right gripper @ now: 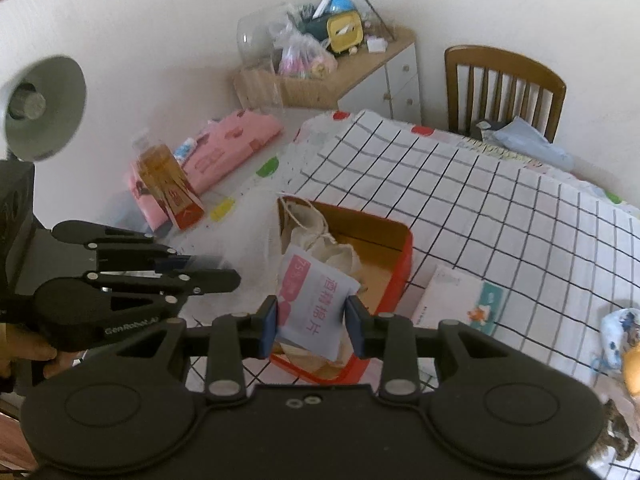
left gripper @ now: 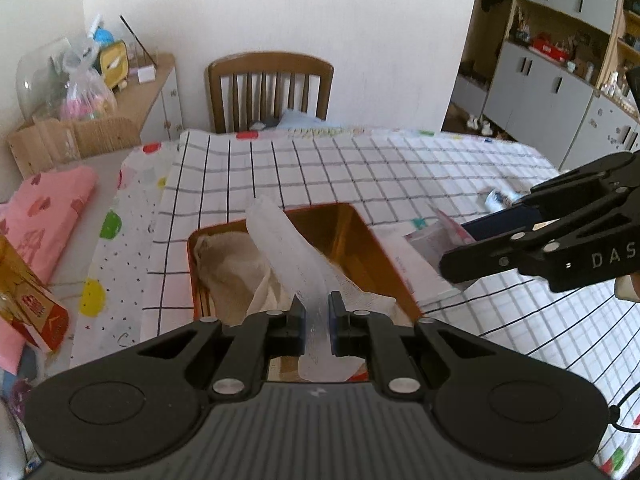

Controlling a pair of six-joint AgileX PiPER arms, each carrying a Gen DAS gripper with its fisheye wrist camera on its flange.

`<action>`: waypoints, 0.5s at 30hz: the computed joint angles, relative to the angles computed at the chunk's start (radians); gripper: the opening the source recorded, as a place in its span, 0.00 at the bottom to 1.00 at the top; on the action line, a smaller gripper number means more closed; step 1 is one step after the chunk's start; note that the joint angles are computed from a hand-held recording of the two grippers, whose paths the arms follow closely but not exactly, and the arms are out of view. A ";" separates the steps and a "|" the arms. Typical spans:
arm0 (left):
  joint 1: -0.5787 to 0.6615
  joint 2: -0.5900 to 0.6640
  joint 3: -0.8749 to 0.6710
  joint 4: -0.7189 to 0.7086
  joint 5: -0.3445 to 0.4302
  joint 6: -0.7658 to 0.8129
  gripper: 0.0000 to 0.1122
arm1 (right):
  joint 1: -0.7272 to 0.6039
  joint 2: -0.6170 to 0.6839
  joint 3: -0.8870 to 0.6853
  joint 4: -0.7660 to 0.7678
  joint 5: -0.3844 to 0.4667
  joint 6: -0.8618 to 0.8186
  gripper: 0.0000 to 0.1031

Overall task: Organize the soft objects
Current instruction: 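Carry the packet and mesh bag with both grippers over the red tin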

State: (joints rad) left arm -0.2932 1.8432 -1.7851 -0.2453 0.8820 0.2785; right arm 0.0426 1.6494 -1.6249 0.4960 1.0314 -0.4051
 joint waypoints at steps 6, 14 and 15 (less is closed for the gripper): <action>0.021 0.086 -0.047 -0.020 0.002 0.028 0.09 | 0.068 0.096 -0.052 -0.101 -0.033 0.085 0.34; 0.035 0.192 -0.133 -0.029 0.030 0.029 0.09 | 0.125 0.194 -0.106 -0.192 -0.058 0.136 0.34; 0.037 0.204 -0.144 -0.028 0.034 0.028 0.09 | 0.131 0.203 -0.109 -0.203 -0.062 0.143 0.34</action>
State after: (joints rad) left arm -0.2567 2.0470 -1.9290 -0.2736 0.9160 0.3062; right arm 0.1736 1.8521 -1.7341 0.2933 0.9694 -0.2621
